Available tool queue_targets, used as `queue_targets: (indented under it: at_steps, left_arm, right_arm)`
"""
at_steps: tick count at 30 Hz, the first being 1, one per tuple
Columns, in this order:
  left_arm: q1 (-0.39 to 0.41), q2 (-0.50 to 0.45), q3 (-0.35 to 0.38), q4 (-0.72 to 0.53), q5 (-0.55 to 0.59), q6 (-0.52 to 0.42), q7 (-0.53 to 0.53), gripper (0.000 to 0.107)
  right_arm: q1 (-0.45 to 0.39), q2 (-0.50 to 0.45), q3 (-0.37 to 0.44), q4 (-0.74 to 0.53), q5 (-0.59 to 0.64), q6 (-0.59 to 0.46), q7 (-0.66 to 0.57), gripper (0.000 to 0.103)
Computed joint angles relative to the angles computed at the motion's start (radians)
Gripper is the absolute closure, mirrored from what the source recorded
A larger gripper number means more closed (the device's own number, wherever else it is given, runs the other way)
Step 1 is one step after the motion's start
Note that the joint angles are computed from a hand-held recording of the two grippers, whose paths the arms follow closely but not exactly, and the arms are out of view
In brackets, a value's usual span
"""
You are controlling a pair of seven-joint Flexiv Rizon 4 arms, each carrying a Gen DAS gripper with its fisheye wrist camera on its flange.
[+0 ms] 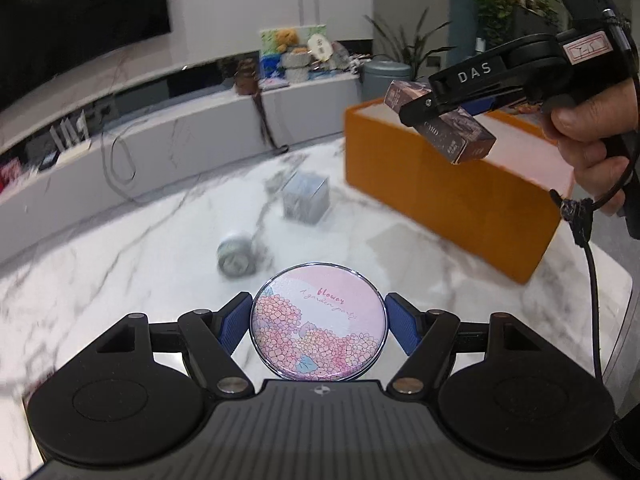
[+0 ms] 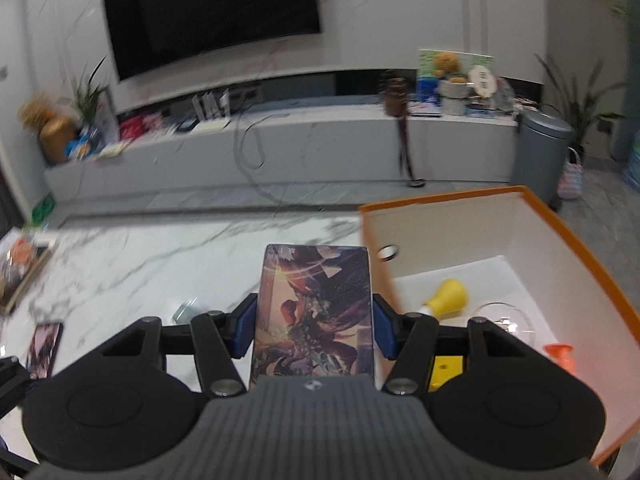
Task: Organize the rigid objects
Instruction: 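Carry the pink floral compact and card box over the orange box with both tools, then open the left tool to drop the compact while the right tool releases the card box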
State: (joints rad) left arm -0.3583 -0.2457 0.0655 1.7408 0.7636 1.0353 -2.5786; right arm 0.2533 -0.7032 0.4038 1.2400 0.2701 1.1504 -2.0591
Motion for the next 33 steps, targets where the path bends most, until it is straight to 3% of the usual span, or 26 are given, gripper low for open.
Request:
queue_targets:
  at_steps: [11, 19, 26, 33]
  left_arm:
    - [-0.013, -0.137, 0.005, -0.229, -0.073, -0.001, 0.186, 0.023]
    - [-0.015, -0.247, 0.016, -0.373, -0.206, 0.003, 0.406, 0.023]
    - [-0.014, -0.353, 0.031, -0.53, -0.316, -0.039, 0.591, 0.023]
    - [-0.009, -0.484, 0.038, -0.732, -0.401, -0.141, 0.787, 0.023]
  right_arm:
    - [-0.038, -0.018, -0.039, -0.042, 0.019, 0.022, 0.06, 0.045]
    - [-0.07, -0.057, -0.06, -0.098, 0.005, 0.017, 0.151, 0.045]
    - [-0.063, -0.096, -0.101, -0.146, -0.045, -0.008, 0.249, 0.045]
    - [-0.066, -0.131, -0.108, -0.207, -0.049, -0.061, 0.33, 0.045]
